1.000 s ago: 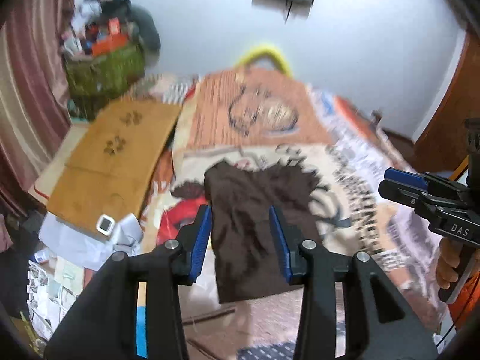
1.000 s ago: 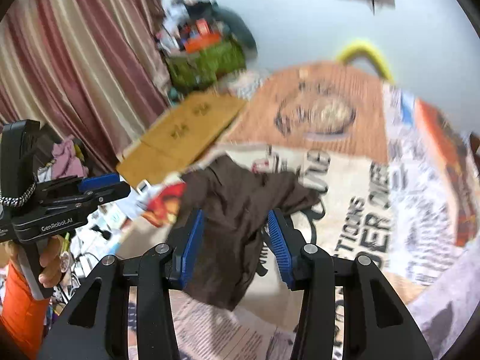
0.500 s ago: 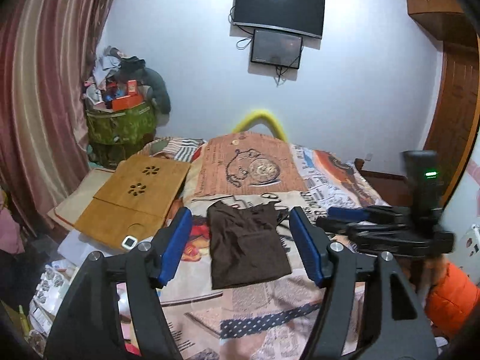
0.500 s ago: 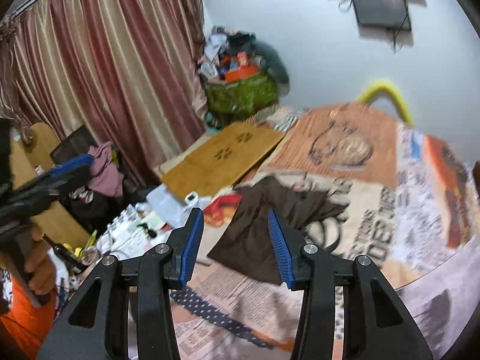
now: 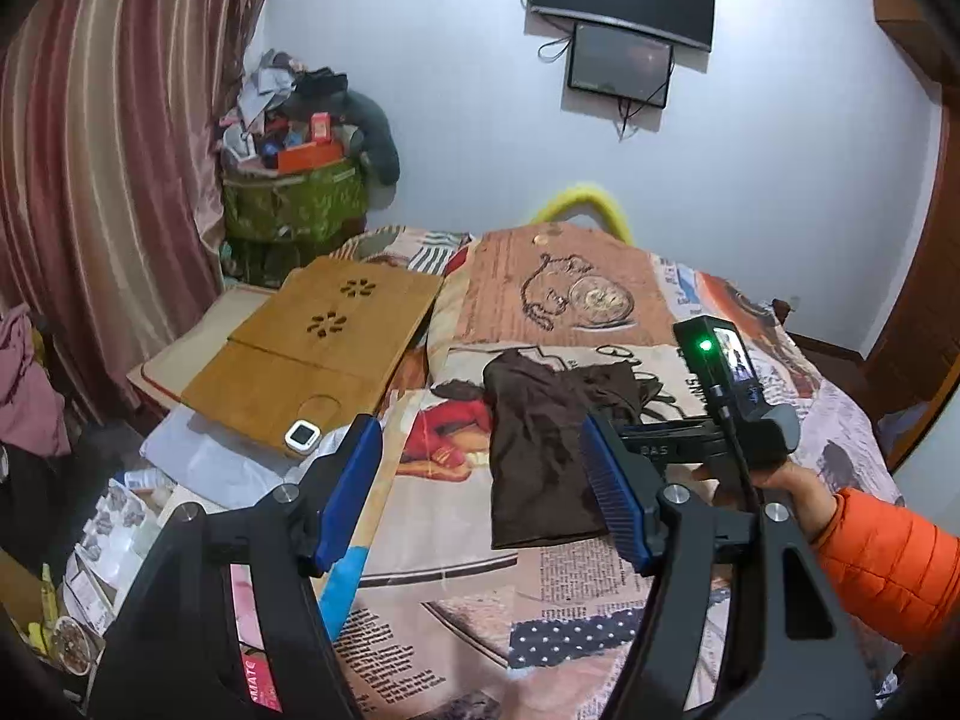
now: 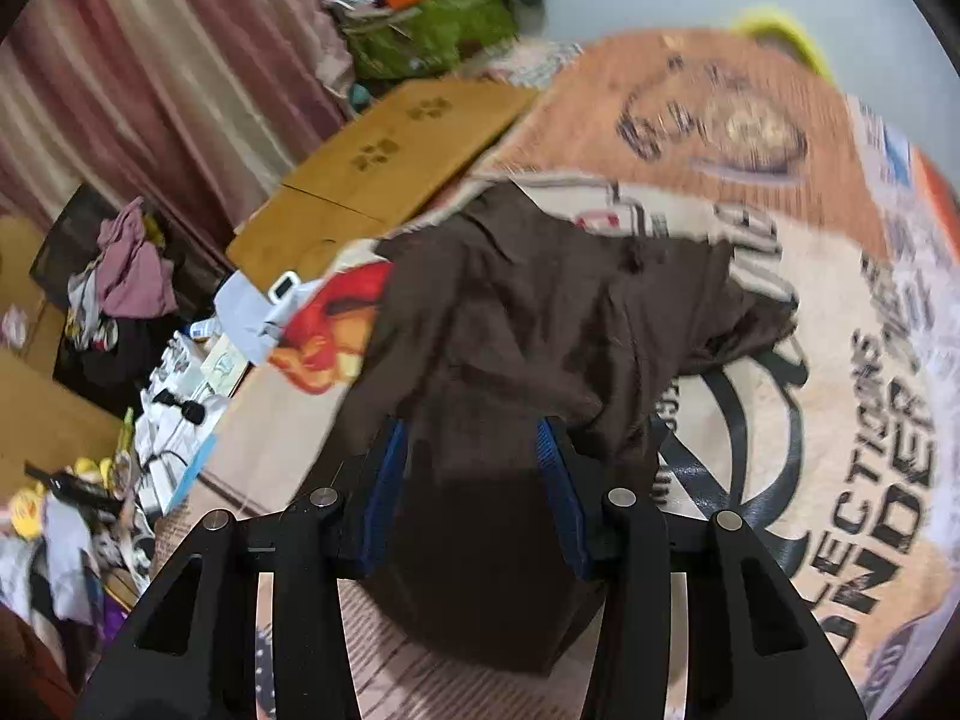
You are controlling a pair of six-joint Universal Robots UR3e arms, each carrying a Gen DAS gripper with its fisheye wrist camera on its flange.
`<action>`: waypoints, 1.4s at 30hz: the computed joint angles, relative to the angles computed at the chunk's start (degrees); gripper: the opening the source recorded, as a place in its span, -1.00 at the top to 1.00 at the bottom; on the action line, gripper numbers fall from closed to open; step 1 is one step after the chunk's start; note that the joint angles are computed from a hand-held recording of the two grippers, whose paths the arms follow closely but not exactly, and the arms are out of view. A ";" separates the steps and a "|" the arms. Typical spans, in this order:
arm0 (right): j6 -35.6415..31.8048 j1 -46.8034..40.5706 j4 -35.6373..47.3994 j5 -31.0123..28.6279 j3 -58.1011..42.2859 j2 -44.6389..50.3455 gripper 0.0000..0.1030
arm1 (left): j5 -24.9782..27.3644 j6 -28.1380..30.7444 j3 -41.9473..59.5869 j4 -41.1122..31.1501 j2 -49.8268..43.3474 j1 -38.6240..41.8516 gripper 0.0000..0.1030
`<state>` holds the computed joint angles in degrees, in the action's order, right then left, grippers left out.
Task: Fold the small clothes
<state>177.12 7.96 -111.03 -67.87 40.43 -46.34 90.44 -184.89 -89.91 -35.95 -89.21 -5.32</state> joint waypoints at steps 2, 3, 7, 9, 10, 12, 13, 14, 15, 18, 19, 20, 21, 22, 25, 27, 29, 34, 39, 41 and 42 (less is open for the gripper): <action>-0.68 -0.27 -0.34 -1.13 2.83 -1.61 0.20 | -0.74 0.05 0.05 0.22 -0.85 0.33 -0.32; -1.47 -0.27 -1.05 -2.00 5.14 -3.09 0.20 | -0.97 0.02 0.14 0.56 -1.45 0.33 -0.32; -4.99 0.95 -3.09 -6.11 11.83 -8.13 0.20 | -1.15 -0.18 0.48 1.20 -2.29 -0.25 -0.32; -6.59 1.66 -4.63 -8.24 15.71 -11.18 0.20 | -1.48 -0.20 0.44 1.49 -2.02 -0.58 -0.32; -7.15 1.84 -5.73 -9.13 18.22 -13.24 0.20 | -1.65 -0.12 0.45 1.52 -1.74 -0.72 -0.32; -7.44 1.37 -7.96 -8.80 23.66 -18.31 0.20 | -1.07 -0.25 0.72 1.31 -1.04 -1.73 -0.32; -7.23 0.91 -9.06 -8.03 25.93 -20.51 0.20 | -1.02 -0.35 0.97 1.10 -0.74 -1.99 -0.32; -6.78 0.35 -10.28 -7.03 28.49 -23.33 0.20 | -1.01 -0.60 1.08 1.10 -0.19 -2.48 -0.32; -6.12 -0.42 -11.96 -5.67 32.07 -27.71 0.20 | -1.04 -0.77 1.13 1.14 0.33 -2.79 -0.32; -5.21 -1.96 -16.40 -2.62 38.69 -37.34 0.20 | -0.23 -1.92 1.72 1.74 2.32 -4.69 -0.32; -5.01 -2.44 -18.26 -1.67 40.96 -41.10 0.20 | -0.03 -2.15 2.29 1.62 2.64 -5.08 -0.32; -4.58 -2.58 -20.24 -1.25 42.39 -43.68 0.20 | 0.73 -2.67 2.79 1.98 3.14 -6.10 -0.32; -4.24 -2.90 -21.91 -0.83 44.18 -47.12 0.20 | 1.68 -3.14 3.43 2.30 3.53 -7.31 -0.32; -3.96 -3.34 -23.28 -0.20 45.69 -50.57 0.20 | 2.22 -3.30 3.82 2.42 3.85 -7.95 -0.32; -2.69 -5.19 -26.23 2.10 48.84 -58.94 0.14 | 5.84 -3.86 5.08 3.94 5.19 -12.13 -0.33; -1.42 -6.15 -27.66 3.05 50.12 -63.13 0.14 | 7.94 -3.86 5.82 4.64 5.74 -14.46 -0.35; 0.58 -6.11 -30.01 2.38 50.93 -65.66 0.14 | 10.92 -3.57 6.91 5.37 6.10 -17.73 -0.36; 3.66 -11.01 -31.16 7.81 53.55 -72.89 0.14 | 19.00 -2.10 8.93 7.74 6.20 -25.79 -0.43; 5.32 -7.25 -34.54 1.95 55.17 -74.60 0.04 | 24.87 -0.72 9.26 10.76 6.05 -32.36 -0.54; 6.69 -6.65 -35.06 0.58 55.69 -74.91 -0.16 | 27.24 -0.14 8.89 12.32 5.73 -34.35 -0.71; 6.81 -6.57 -35.10 -0.04 55.96 -75.21 -0.29 | 28.28 -0.03 8.77 12.99 5.59 -35.21 -0.76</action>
